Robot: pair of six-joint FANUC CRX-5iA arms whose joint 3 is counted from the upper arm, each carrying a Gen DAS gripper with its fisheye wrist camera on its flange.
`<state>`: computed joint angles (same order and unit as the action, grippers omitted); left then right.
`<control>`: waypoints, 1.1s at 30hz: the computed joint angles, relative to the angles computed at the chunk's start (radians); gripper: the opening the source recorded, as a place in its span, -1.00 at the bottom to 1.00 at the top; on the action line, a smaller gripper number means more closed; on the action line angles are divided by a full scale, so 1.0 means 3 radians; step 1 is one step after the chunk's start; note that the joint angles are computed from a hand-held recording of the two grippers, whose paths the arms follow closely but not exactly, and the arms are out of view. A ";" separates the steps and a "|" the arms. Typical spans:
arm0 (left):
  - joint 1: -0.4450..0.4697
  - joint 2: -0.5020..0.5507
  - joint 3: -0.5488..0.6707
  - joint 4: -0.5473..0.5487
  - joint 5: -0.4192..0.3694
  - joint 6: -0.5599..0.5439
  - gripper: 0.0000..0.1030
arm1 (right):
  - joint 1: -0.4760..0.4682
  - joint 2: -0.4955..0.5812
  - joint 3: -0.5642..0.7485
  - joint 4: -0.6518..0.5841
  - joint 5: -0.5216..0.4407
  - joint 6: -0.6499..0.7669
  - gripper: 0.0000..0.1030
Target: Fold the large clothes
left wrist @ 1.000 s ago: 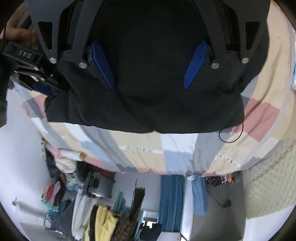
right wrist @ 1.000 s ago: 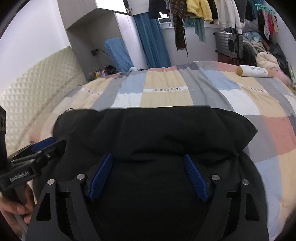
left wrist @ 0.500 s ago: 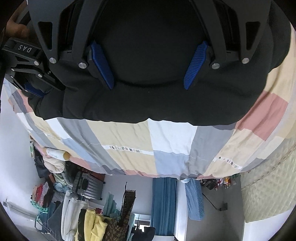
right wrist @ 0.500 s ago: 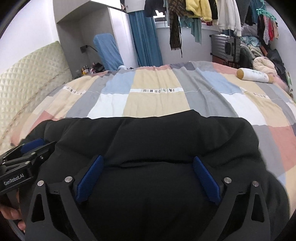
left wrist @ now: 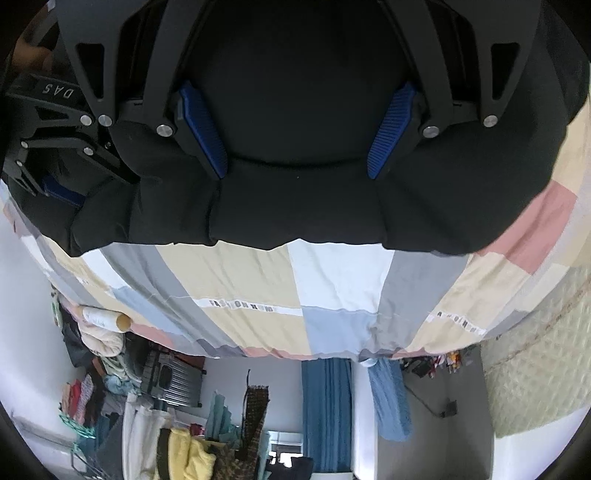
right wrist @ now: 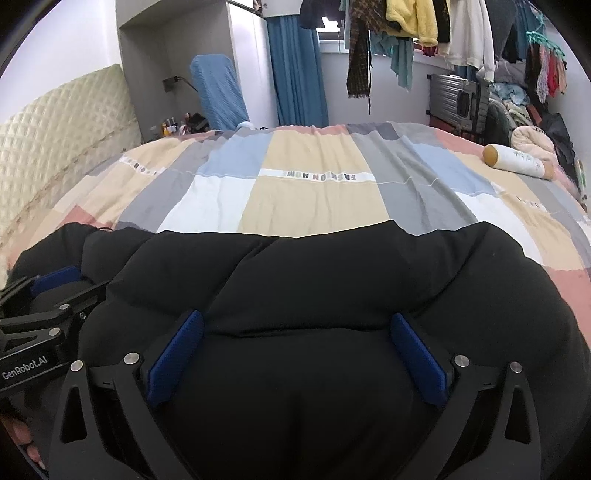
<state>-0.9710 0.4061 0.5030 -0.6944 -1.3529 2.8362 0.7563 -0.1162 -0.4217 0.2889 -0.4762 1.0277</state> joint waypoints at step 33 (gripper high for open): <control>-0.0044 -0.0507 -0.0715 -0.0105 -0.0063 0.0397 0.59 | -0.0567 -0.0178 0.0028 -0.1052 -0.0032 0.1206 1.00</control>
